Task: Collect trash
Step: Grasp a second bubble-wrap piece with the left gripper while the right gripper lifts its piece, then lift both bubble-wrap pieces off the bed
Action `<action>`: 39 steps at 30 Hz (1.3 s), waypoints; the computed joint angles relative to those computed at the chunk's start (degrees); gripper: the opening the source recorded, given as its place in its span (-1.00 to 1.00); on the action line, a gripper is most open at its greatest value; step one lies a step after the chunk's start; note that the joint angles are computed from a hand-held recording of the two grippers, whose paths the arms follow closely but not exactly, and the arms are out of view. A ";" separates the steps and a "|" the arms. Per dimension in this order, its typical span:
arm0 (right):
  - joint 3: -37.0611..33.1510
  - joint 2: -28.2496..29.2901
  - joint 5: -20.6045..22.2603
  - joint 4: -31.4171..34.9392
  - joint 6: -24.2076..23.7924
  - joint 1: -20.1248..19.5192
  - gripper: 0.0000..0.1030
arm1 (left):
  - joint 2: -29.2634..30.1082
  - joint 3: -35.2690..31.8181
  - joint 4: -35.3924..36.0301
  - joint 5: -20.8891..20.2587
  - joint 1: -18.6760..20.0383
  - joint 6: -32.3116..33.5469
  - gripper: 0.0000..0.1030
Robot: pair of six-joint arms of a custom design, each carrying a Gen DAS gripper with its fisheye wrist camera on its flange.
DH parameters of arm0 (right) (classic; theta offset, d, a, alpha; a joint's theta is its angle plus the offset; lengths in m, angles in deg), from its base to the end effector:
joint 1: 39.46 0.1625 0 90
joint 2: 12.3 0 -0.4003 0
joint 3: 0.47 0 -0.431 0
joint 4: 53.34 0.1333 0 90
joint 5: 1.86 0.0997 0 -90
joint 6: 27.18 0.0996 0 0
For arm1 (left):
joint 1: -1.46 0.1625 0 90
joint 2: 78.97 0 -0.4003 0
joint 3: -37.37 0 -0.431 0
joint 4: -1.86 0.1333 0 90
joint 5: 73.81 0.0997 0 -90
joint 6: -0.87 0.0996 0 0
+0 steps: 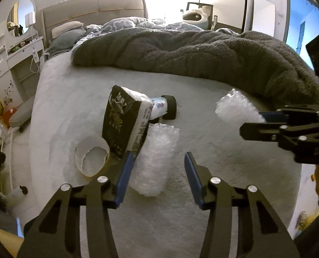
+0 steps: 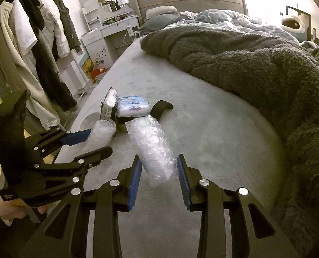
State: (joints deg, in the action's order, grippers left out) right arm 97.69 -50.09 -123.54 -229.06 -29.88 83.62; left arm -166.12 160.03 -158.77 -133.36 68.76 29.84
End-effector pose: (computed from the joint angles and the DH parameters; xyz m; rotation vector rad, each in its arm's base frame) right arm 0.4258 -0.5053 -0.0008 0.6461 -2.5459 0.7638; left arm -0.0241 -0.5337 0.2991 0.8900 2.3292 -0.7480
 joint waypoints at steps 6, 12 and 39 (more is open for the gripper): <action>0.24 -0.11 -0.21 -0.32 0.10 0.31 -0.34 | 0.64 -0.50 -0.28 1.02 0.33 -1.08 -0.24; 0.29 -0.19 -0.19 -0.43 0.13 0.38 -0.34 | 0.71 -0.80 0.30 0.69 0.58 -1.52 -0.28; -0.72 0.00 0.94 -1.41 -1.21 1.32 -0.34 | -3.68 -0.38 3.95 -0.46 -1.08 -6.11 -0.31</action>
State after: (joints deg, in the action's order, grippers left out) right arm 96.98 -50.09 -122.59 -230.48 -31.10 84.93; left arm -169.80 159.65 -154.82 -133.81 67.69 23.73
